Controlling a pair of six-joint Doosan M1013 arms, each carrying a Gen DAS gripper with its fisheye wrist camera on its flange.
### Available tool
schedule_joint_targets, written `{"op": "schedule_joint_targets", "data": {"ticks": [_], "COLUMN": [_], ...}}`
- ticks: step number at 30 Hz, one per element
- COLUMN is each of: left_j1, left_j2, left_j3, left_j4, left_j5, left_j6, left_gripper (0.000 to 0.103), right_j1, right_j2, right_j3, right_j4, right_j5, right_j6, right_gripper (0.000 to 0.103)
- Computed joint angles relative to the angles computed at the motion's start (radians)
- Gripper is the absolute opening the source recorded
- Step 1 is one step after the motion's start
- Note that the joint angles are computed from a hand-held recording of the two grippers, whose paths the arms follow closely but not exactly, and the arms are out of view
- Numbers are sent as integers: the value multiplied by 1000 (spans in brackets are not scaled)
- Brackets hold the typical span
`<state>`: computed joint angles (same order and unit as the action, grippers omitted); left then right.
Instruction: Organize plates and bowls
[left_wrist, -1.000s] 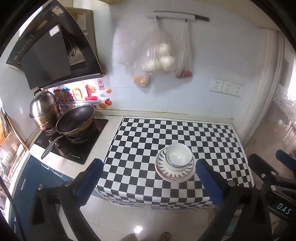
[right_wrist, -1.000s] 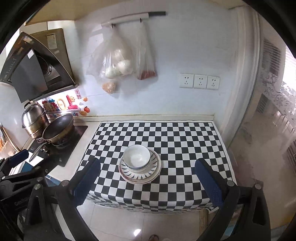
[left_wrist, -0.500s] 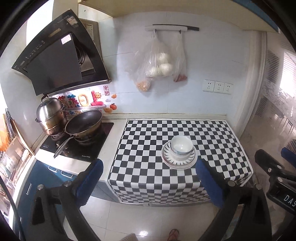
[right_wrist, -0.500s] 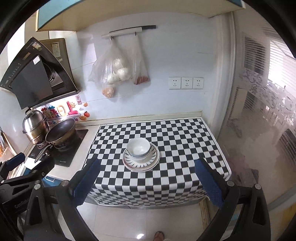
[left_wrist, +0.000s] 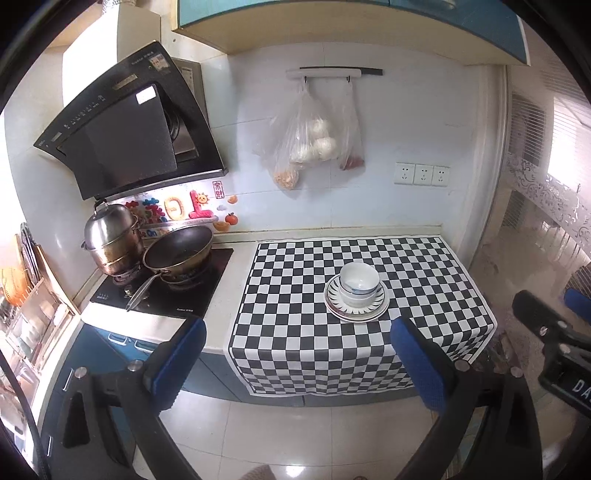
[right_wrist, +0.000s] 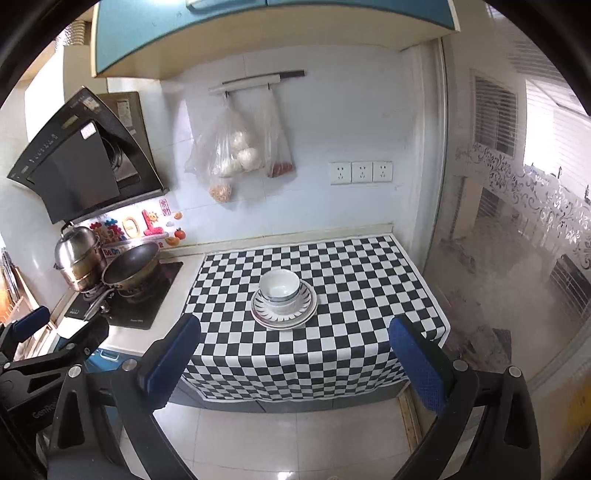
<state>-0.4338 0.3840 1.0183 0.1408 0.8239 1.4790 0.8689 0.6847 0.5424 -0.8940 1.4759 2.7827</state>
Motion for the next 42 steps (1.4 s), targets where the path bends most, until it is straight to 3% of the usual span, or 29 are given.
{"op": "schedule_joint_targets", "data": {"ticks": [15, 42], "left_j1": [-27, -43], "left_j2": [-74, -100], "left_j3": [89, 118], "left_j4": [46, 73], "left_j5": [-45, -50], "left_j6": [-77, -95], "left_gripper": [102, 102], "right_j1": [42, 50], "right_j2": [-55, -95], "right_j3": [67, 133], "right_j4": [-56, -54], "right_j5": [45, 32], "right_j6": [-12, 23], "right_gripper": [103, 103]}}
